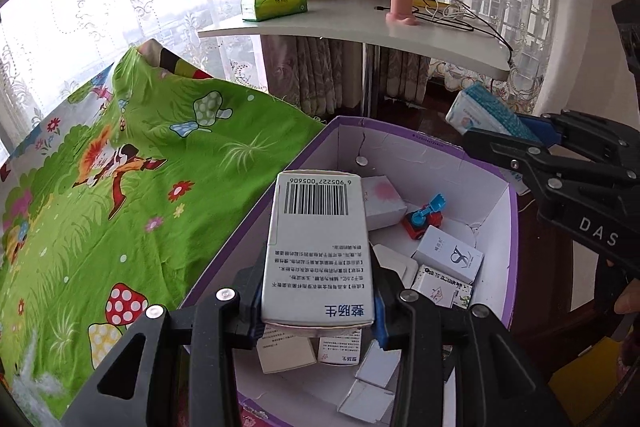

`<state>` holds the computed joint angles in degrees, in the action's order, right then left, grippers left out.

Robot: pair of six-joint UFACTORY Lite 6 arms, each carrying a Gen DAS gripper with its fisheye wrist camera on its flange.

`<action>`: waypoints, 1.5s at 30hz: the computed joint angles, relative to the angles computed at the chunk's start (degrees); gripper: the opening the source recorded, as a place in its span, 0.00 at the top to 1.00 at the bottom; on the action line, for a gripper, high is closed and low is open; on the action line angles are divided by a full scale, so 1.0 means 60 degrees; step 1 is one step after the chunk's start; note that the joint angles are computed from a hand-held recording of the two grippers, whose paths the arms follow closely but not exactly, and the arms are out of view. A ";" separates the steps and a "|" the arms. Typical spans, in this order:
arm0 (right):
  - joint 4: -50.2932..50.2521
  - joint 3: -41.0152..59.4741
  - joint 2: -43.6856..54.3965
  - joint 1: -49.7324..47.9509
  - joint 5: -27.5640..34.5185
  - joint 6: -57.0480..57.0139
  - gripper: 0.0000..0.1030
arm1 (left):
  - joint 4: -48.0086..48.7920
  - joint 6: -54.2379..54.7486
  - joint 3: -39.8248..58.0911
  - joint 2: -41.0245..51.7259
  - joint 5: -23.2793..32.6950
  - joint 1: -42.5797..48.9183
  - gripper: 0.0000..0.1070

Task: Organize rigid objects

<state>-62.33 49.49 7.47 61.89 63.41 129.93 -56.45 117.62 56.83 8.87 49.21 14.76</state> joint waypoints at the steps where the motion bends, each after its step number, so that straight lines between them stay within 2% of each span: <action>1: -0.0035 -0.0042 -0.0024 -0.0004 -0.0039 0.0033 0.65 | -0.0072 0.0135 -0.0060 -0.0096 0.0120 0.0085 0.61; 4: -0.0101 0.0003 0.0015 0.0044 -0.0035 0.0055 0.64 | -0.0342 0.0512 -0.0133 -0.0339 0.0617 0.0412 0.59; 6: -0.0227 0.0078 0.0064 0.0106 0.0046 0.0114 0.63 | -0.0289 0.0611 -0.0088 -0.0515 0.0918 0.0648 0.39; 7: -0.0223 0.0179 0.0134 0.0115 0.0125 0.0080 0.58 | -0.0326 0.0672 -0.0082 -0.0625 0.1000 0.0793 0.19; 8: -0.0163 0.0316 0.0233 0.0105 0.0180 -0.0020 0.38 | -0.0426 0.0732 -0.0005 -0.0657 0.1212 0.0984 0.12; 9: -0.0068 0.0485 0.0360 0.0105 0.0249 -0.0169 0.19 | -0.0527 0.0793 0.0152 -0.0622 0.1570 0.1218 0.11; 10: 0.0024 0.0683 0.0520 0.0124 0.0345 -0.0344 0.15 | -0.0582 0.0797 0.0316 -0.0595 0.1851 0.1433 0.09; 11: 0.0109 0.0889 0.0688 0.0143 0.0418 -0.0554 0.13 | -0.0699 0.0726 0.0350 -0.0699 0.1751 0.1524 0.04; 14: 0.0619 0.1655 0.1332 0.0152 0.0621 -0.1242 0.10 | -0.0998 0.0211 0.0090 -0.1133 -0.0013 0.1208 0.04; 15: 0.0766 0.1843 0.1522 0.0148 0.0647 -0.1403 0.09 | -0.0541 -0.0336 0.0183 -0.1022 -0.0741 0.0883 0.04; 16: 0.0906 0.1949 0.1651 0.0125 0.0591 -0.1515 0.09 | 0.0316 -0.1104 0.0543 -0.0587 -0.1086 0.0602 0.04; 18: 0.1299 0.1974 0.1766 0.0037 0.0297 -0.1612 0.09 | 0.1777 -0.2439 0.1259 0.0398 -0.1024 0.0338 0.04; 20: 0.1802 0.1878 0.1802 -0.0059 -0.0012 -0.1581 0.09 | 0.1975 -0.2702 0.1265 0.0813 -0.1361 0.0374 0.04; 23: 0.2300 0.1462 0.1625 -0.0168 -0.0489 -0.1336 0.09 | 0.2598 -0.3142 0.1313 0.1182 -0.1228 0.0395 0.04; 28: 0.2687 0.1189 0.1482 -0.0379 -0.1166 -0.1202 0.09 | 0.2381 -0.2491 0.0805 0.0853 -0.1279 0.0483 0.04; 36: 0.2969 0.2323 0.2545 -0.0321 -0.0959 -0.2332 0.09 | 0.2328 -0.2090 0.0693 0.0704 -0.0927 0.0587 0.04; 45: 0.2905 0.2033 0.2293 -0.0336 -0.0878 -0.1977 0.09 | 0.2159 -0.1809 0.0477 0.0561 -0.1075 0.0613 0.04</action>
<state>-44.90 61.69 21.23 59.87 58.14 118.07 -43.50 106.76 59.69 12.24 42.76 18.43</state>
